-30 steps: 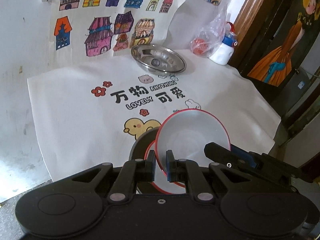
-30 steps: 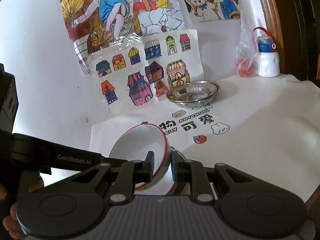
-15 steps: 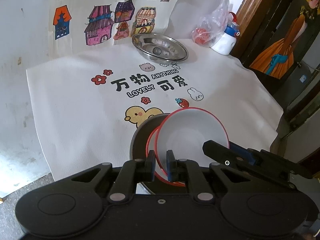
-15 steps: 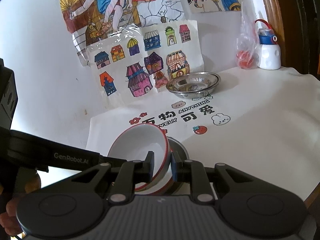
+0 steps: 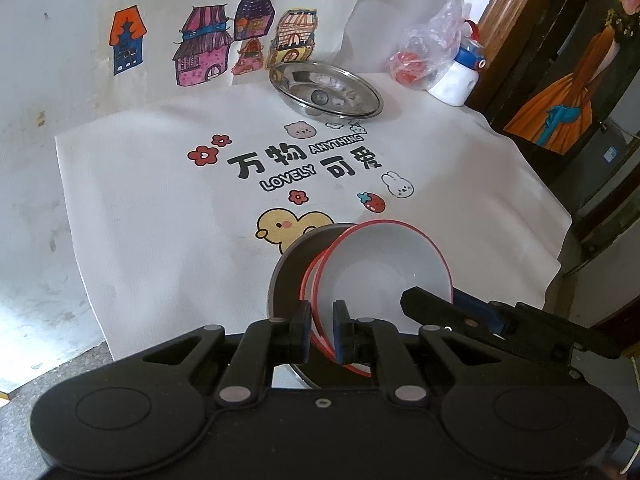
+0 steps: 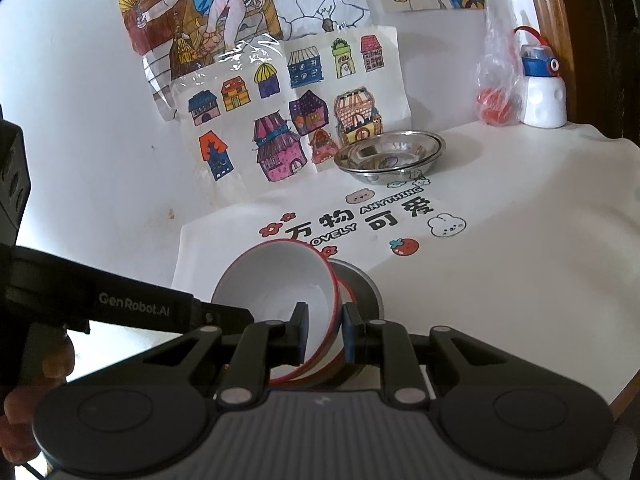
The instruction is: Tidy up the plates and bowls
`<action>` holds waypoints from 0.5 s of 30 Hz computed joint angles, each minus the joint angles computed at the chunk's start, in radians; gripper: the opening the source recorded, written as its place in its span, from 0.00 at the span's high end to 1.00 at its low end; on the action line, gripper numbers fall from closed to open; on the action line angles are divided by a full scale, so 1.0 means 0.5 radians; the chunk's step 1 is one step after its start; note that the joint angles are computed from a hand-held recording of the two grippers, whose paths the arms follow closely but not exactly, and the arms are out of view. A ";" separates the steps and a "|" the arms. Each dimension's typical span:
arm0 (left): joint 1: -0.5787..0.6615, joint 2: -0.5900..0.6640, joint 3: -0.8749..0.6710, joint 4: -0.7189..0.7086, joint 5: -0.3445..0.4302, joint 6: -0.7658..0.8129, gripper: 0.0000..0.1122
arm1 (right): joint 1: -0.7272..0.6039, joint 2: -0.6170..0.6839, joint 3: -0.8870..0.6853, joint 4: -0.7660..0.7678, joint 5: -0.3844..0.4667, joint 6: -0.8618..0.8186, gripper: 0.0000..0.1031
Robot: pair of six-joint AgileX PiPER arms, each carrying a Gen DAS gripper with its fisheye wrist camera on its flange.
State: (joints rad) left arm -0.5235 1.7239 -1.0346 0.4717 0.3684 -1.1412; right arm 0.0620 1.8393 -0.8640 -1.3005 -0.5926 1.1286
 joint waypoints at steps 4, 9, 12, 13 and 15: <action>-0.022 0.016 -0.032 0.036 0.060 -0.020 0.91 | -0.004 0.001 -0.001 -0.001 -0.002 0.002 0.80; -0.035 0.034 -0.063 0.047 0.091 -0.001 0.91 | -0.001 -0.005 0.008 0.028 0.012 -0.018 0.80; -0.043 0.044 -0.085 0.040 0.116 0.027 0.91 | 0.012 -0.014 0.018 0.054 0.030 -0.047 0.79; -0.049 0.049 -0.096 0.045 0.132 0.031 0.91 | 0.019 -0.017 0.022 0.066 0.039 -0.060 0.79; -0.061 0.054 -0.110 0.056 0.157 0.028 0.91 | 0.031 -0.022 0.027 0.088 0.053 -0.081 0.79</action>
State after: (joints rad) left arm -0.5540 1.7510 -1.0897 0.4999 0.4471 -1.1270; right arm 0.0776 1.8285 -0.8507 -1.2567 -0.5660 1.0883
